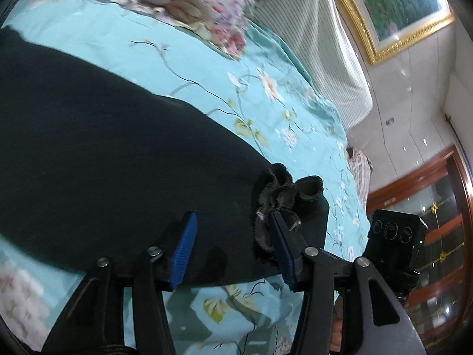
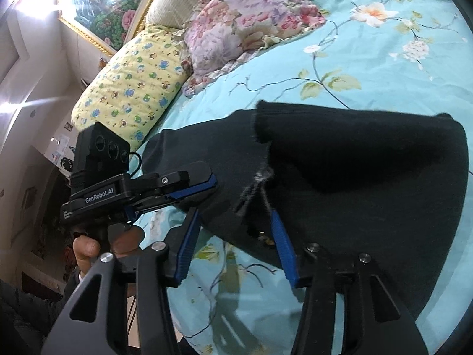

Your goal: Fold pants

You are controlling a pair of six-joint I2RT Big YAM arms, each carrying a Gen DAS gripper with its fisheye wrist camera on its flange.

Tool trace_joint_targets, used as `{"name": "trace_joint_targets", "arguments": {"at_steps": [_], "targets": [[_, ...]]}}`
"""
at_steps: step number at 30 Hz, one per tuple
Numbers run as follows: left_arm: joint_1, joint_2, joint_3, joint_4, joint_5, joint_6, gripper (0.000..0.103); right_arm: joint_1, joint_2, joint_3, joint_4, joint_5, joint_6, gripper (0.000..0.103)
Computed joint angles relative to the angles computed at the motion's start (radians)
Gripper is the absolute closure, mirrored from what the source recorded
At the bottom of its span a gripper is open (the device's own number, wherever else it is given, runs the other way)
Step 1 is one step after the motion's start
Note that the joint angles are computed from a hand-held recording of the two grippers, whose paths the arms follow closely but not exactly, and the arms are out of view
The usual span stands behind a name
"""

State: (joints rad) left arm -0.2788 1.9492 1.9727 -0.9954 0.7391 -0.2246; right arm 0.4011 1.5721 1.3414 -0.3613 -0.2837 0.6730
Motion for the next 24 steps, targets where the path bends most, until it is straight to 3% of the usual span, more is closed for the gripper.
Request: {"name": "trace_joint_targets", "arguments": {"at_steps": [3,5,7,12,16,24], "targets": [[0.016,-0.035,-0.05,0.037,-0.023,-0.032,0.047,0.008,0.007,0.024,-0.016,0.003,-0.02,0.051],[0.029,-0.073,-0.1,0.068,-0.069,-0.076,0.038,0.012,0.011,0.042,-0.023,0.002,-0.033,0.051],[0.047,-0.117,-0.171,0.135,-0.085,-0.13,0.038,0.014,0.018,0.06,-0.032,-0.007,-0.04,0.051],[0.083,-0.189,-0.28,0.226,-0.132,-0.205,0.034,0.028,0.046,0.121,-0.072,-0.025,-0.088,0.051],[0.127,-0.235,-0.346,0.246,-0.188,-0.246,0.03,0.038,0.085,0.189,-0.117,-0.035,-0.119,0.051],[0.22,-0.253,-0.399,0.296,-0.206,-0.33,0.03,0.055,0.173,0.33,-0.196,-0.054,-0.164,0.051]]}}
